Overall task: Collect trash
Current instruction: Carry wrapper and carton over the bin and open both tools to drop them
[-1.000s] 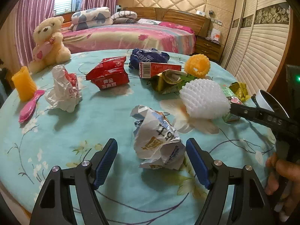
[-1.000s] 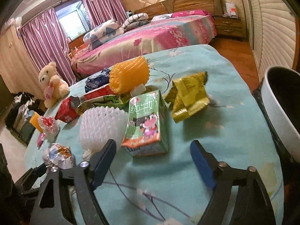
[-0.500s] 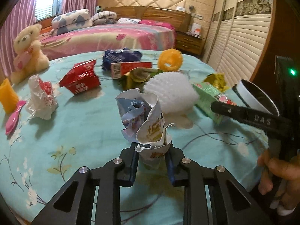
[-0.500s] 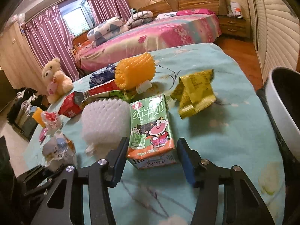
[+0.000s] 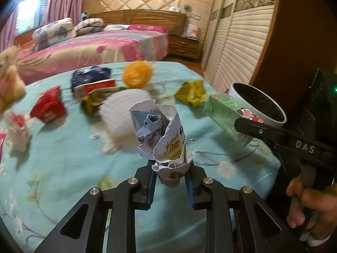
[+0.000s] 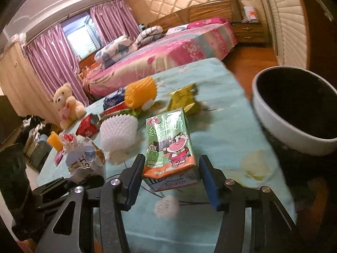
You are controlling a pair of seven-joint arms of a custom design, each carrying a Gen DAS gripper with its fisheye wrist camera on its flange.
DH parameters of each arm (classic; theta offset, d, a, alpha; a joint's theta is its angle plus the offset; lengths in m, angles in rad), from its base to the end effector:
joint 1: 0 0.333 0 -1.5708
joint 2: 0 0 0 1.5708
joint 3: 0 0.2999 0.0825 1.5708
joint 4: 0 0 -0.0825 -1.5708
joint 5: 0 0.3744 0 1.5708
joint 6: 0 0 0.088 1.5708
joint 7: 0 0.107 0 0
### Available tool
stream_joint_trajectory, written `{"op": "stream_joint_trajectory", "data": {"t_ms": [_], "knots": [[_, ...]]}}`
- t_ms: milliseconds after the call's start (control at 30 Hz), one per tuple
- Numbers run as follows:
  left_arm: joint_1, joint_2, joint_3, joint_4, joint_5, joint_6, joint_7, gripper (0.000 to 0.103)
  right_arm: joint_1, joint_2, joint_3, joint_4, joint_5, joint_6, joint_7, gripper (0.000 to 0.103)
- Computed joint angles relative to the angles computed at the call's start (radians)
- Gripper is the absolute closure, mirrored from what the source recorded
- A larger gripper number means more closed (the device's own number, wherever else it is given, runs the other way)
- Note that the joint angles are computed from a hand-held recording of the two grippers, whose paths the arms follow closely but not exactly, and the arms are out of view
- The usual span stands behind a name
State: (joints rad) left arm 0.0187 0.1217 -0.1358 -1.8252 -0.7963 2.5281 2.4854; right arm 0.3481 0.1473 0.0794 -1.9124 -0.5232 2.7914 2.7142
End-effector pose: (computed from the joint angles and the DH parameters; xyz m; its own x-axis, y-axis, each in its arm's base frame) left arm 0.6248 -0.0624 0.5164 -0.5306 -0.8313 0.1659 -0.6361 0.2611 -0.7261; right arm 0.5638 0.2795 0.4888 -0.1551 -0.9299 -0.3336 -0.7014 0.3415 -0.6257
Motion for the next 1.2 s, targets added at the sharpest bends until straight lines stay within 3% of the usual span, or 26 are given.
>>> {"op": "stream_joint_trajectory", "data": {"t_ms": [300, 767, 1200], "knots": [[-0.041, 0.028, -0.036, 0.045, -0.002, -0.012, 0.056, 0.08, -0.024, -0.108, -0.02, -0.092, -0.129, -0.024, 0.146, 0.05], [-0.07, 0.148, -0.071, 0.219, 0.04, -0.085, 0.035, 0.08, -0.1, -0.198, -0.017, -0.155, -0.271, -0.073, 0.294, 0.05], [-0.117, 0.335, -0.102, 0.484, 0.156, -0.162, -0.081, 0.08, -0.158, -0.216, -0.039, -0.196, -0.242, -0.063, 0.287, 0.05]]}}
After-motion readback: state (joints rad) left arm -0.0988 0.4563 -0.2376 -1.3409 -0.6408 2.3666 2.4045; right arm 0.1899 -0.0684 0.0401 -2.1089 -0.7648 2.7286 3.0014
